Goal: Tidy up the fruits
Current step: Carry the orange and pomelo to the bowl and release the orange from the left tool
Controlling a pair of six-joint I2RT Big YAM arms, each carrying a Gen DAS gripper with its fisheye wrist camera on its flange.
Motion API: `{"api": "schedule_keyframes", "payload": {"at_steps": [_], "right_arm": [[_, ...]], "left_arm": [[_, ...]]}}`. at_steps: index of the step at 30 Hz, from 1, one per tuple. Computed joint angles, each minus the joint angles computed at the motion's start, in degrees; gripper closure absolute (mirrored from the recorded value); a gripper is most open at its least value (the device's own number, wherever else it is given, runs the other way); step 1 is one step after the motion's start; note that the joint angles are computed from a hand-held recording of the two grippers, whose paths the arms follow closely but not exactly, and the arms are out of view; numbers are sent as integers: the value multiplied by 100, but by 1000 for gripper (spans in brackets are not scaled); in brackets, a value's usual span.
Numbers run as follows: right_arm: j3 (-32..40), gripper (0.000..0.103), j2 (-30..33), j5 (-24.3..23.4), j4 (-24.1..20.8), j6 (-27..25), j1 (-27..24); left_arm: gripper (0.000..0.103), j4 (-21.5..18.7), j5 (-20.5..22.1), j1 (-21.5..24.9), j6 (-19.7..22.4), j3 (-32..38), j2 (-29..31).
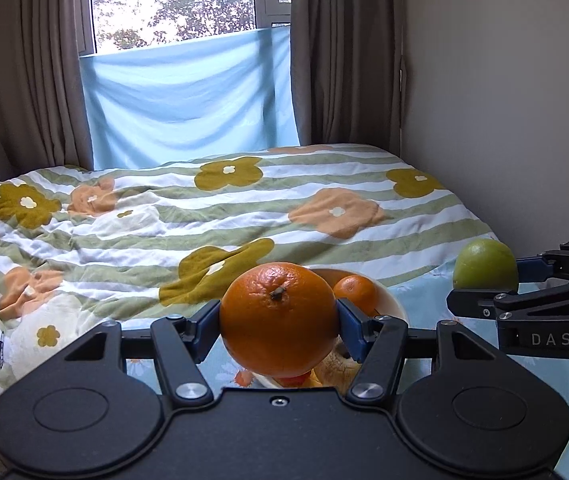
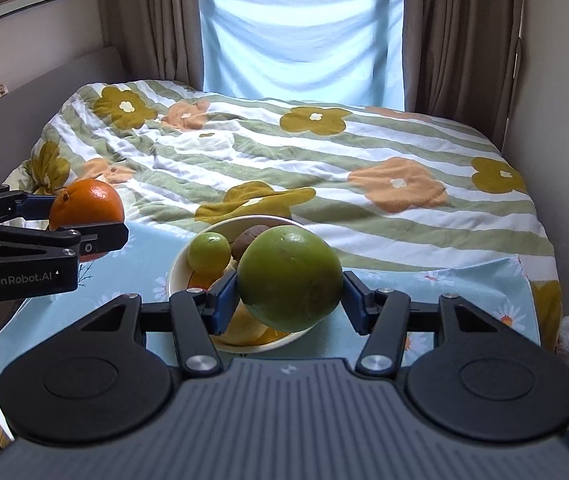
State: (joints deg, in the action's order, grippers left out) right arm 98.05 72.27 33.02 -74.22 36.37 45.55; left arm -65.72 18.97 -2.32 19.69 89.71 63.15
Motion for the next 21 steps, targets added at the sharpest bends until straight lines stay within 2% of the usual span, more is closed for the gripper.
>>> {"api": "schedule_keyframes", "payload": {"at_steps": [13,21], "right_arm": [[115,33,454,-336,68,262,-705],[72,33,564,-447,-1,338,-1006]], "left_arm": [[38,-192,27,-488,471,532,1245],[38,-243,-61,-792,582,693,1715]]}}
